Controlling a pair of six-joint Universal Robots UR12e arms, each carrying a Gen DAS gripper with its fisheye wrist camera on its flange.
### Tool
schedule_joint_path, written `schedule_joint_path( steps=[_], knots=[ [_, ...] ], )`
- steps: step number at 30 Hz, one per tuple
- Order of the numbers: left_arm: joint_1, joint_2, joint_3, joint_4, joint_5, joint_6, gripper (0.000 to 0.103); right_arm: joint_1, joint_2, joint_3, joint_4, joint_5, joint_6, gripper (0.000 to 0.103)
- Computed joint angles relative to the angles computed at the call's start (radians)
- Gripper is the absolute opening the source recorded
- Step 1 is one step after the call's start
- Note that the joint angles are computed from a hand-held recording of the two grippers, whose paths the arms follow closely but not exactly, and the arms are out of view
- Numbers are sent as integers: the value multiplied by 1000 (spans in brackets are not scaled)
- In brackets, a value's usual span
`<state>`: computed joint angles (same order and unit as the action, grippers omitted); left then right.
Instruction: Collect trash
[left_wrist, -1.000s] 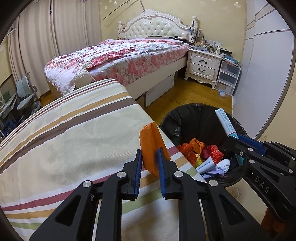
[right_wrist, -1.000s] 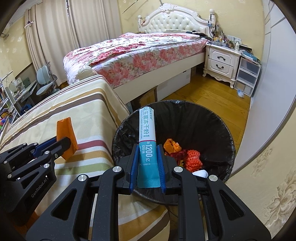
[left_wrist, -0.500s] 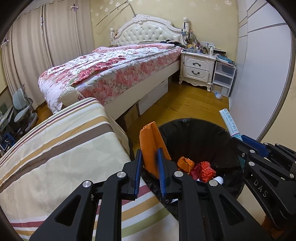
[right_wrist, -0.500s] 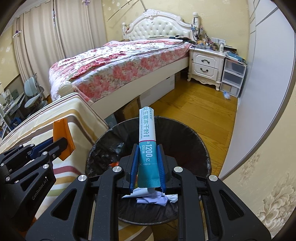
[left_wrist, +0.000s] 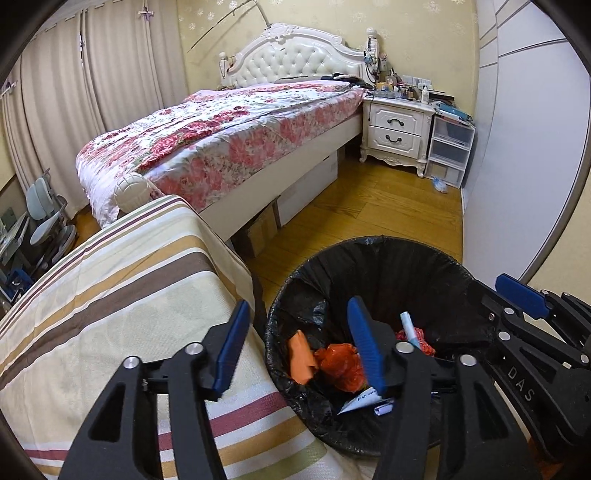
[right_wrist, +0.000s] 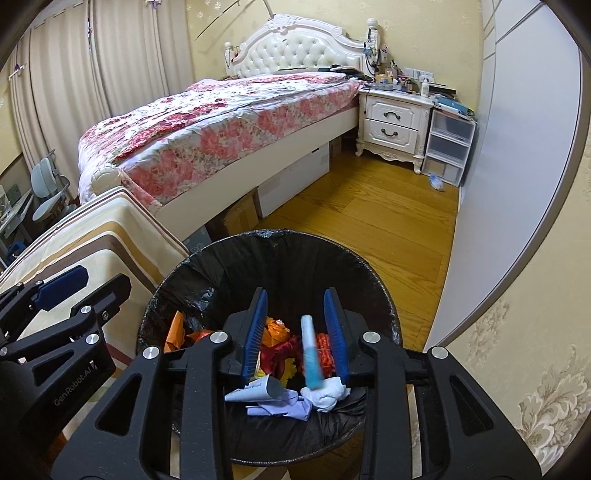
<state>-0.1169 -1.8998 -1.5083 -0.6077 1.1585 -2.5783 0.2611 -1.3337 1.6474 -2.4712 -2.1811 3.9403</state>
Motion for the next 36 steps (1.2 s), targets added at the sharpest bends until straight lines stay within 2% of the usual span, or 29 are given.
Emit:
schedule_joint_path(
  steps=[3,15,29,36],
  knots=[
    [2,0,-3,25,8,-18,69,6,-1,-1,4,-21,1,43],
    [26,20,-20,52,-20,-34,74,34,-5,-10,40,-75,25,57],
    [83,74,-94,182,-18,-72,82,95,6,-42,67,-144,16,78],
    [124,102,-122,195,-28,-112,84,129,5,-50,47,-168,3,81]
  ],
)
